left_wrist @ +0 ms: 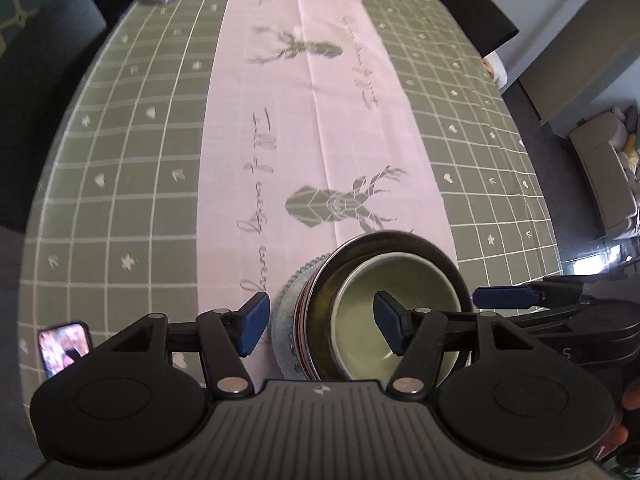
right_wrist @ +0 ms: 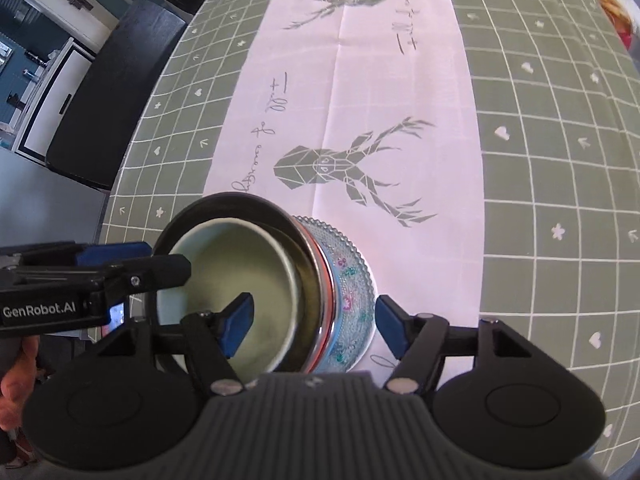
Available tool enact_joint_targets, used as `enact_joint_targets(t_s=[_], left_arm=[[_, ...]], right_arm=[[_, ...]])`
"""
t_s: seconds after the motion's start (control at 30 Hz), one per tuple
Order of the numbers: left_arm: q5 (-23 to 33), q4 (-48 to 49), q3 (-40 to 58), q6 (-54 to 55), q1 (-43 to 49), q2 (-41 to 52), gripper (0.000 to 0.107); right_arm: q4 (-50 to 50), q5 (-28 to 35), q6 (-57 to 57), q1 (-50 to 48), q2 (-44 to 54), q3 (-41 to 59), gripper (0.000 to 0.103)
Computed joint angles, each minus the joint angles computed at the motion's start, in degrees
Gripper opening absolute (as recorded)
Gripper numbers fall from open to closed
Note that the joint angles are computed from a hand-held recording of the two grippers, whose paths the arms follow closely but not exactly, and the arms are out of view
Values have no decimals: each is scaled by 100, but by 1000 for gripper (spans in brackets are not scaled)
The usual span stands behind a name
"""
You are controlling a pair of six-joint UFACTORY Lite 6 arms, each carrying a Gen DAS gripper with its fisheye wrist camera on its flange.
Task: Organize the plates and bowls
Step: 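Open both tools and lift them away from the bowl stack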
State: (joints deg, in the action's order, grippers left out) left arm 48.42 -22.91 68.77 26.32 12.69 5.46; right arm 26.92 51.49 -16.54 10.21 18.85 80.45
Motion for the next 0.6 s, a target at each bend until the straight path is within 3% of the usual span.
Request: enact_joint_targets(t_s=[0.3,0.6], left_arm=[[-246,174,-761,539,-423,-1736,75],[-1203,686,-2161,888,-1310,-4343,80]], right_arm=[[-427,-129,-294,-61,-1639,-715,75],[-249,-493,-1003,-377,-4087,-2127,82]])
